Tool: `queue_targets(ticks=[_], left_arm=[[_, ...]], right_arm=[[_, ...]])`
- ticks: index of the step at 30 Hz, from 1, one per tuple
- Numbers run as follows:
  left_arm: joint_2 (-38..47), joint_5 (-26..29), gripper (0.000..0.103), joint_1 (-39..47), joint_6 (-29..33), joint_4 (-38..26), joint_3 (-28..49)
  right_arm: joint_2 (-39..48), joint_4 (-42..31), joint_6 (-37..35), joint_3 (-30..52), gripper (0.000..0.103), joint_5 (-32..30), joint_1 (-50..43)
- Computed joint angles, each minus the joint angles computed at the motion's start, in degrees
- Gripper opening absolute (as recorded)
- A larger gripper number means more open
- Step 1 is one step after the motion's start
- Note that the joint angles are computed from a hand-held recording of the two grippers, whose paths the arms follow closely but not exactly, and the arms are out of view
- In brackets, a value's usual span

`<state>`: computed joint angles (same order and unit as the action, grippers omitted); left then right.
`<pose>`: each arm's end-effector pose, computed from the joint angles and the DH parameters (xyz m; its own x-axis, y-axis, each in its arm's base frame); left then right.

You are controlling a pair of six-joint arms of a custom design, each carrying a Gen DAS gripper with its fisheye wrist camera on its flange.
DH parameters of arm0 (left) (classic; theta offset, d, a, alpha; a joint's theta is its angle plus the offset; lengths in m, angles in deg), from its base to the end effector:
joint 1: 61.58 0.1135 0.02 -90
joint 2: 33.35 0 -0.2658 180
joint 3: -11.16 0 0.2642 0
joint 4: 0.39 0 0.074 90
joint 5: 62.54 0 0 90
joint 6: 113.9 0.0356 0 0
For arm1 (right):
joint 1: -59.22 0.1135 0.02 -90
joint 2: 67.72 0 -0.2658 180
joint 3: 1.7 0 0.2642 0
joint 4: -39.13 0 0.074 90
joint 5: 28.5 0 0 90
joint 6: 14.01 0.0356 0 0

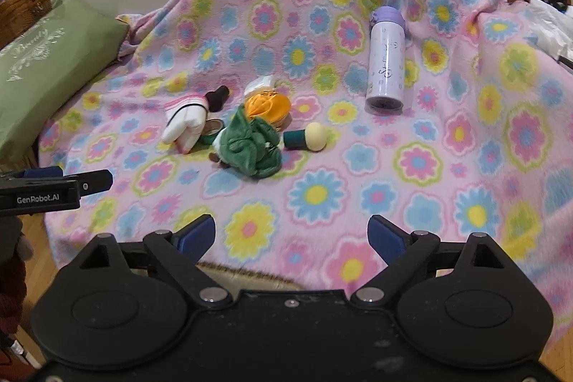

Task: Organize soft objects
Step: 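Reach the left tool to the white towel bundle while the right tool reaches the green plush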

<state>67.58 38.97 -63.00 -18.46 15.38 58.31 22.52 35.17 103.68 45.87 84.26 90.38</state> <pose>0.3120 -0.0148 0.0943 -0.5956 0.1077 -0.7960 0.2390 0.9699 -0.0476 0.2542 0.1376 0.1226 -0.6669 0.0975 -0.7387 0.0679 0.9952 0.0701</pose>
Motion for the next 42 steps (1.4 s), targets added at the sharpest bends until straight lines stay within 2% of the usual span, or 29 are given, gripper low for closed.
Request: queue_targets(ticks=[12, 25, 33, 37, 40, 42], left_arm=[[18.36, -1.07, 0.099, -2.69, 4.07, 3.78, 16.48], [33.27, -3.12, 0.1, -4.51, 8.08, 7.77, 31.13], [37.16, 2.73, 0.1, -2.82, 7.47, 8.33, 35.23], [38.39, 4.05, 0.1, -2.03, 5.37, 1.43, 39.48], [39.91, 6.74, 0.101, -1.08, 3.37, -7.01, 44.72], [40.36, 7.25, 0.101, -0.94, 3.11, -8.59, 45.83]], right_arm=[[17.49, 3.15, -8.11, 14.12, 0.094, -6.24, -8.67], [33.88, 3.01, -12.07, 29.98, 0.094, -5.7, -14.22], [34.67, 3.6, -12.19, 30.56, 0.094, -7.22, -14.07], [32.08, 4.54, -11.45, 27.97, 0.095, -9.19, -13.5], [30.87, 5.04, -10.64, 27.27, 0.095, -10.71, -12.75], [30.95, 4.97, -10.52, 28.02, 0.096, -11.2, -11.8]])
